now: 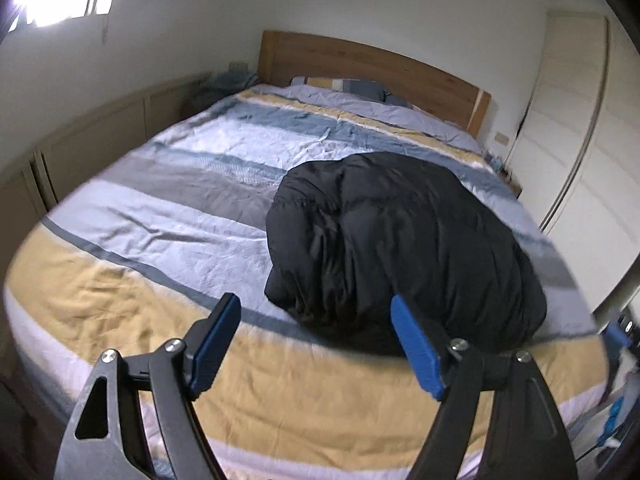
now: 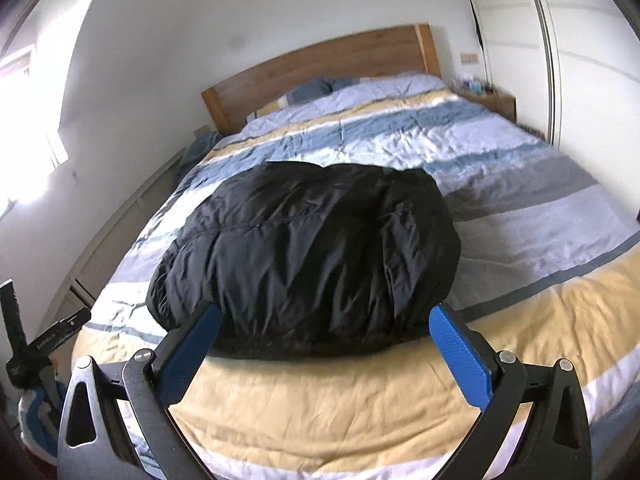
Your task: Fold large clothes
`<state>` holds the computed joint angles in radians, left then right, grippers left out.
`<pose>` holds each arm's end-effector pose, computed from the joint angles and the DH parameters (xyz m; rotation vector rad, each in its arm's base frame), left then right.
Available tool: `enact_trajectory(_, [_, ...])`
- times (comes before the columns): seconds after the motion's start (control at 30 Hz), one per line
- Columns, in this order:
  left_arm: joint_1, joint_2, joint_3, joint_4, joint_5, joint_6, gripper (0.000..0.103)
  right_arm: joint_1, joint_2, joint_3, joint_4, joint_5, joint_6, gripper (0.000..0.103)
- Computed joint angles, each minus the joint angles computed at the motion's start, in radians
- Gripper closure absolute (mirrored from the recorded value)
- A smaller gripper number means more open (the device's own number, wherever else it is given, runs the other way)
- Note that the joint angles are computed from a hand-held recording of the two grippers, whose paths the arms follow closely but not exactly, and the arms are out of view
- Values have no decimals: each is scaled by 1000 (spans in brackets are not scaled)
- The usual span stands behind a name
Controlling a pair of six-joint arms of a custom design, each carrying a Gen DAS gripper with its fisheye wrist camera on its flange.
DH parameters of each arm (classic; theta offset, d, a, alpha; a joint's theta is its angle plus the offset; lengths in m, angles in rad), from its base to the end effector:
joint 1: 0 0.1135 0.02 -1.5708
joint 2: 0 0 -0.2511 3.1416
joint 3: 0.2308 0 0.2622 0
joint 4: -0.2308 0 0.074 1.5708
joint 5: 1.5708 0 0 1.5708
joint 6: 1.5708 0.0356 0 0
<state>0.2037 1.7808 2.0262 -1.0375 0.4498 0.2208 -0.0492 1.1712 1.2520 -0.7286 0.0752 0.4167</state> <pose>0.3751 0.0617 0.4038 0.2331 2.2741 -0.3123 0.2588 -0.0154 0.3591 0.5526 2.1492 0.1195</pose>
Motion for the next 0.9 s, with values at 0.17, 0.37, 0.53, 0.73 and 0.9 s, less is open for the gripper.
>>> enact_trajectory(0.17, [-25,-260,-257,115,-41,-1,26,151,-96,-34,-33,182,44,0])
enact_trajectory(0.37, [-56,-424,-361,141,-84,-14,26,311,-164,-61,-76,345,82,0])
enact_trajectory(0.53, [-63,-478,-395,123,-75,-16,26,428,-191,-78,-97,460,107,0])
enact_trajectory(0.73, [-88,-536,-449,157,-96,1,26,465,-210,-99,-101,505,126,0])
enact_trajectory(0.9, [-114,-543,-462,168,-98,10,26,452,-218,-116,-97,511,136,0])
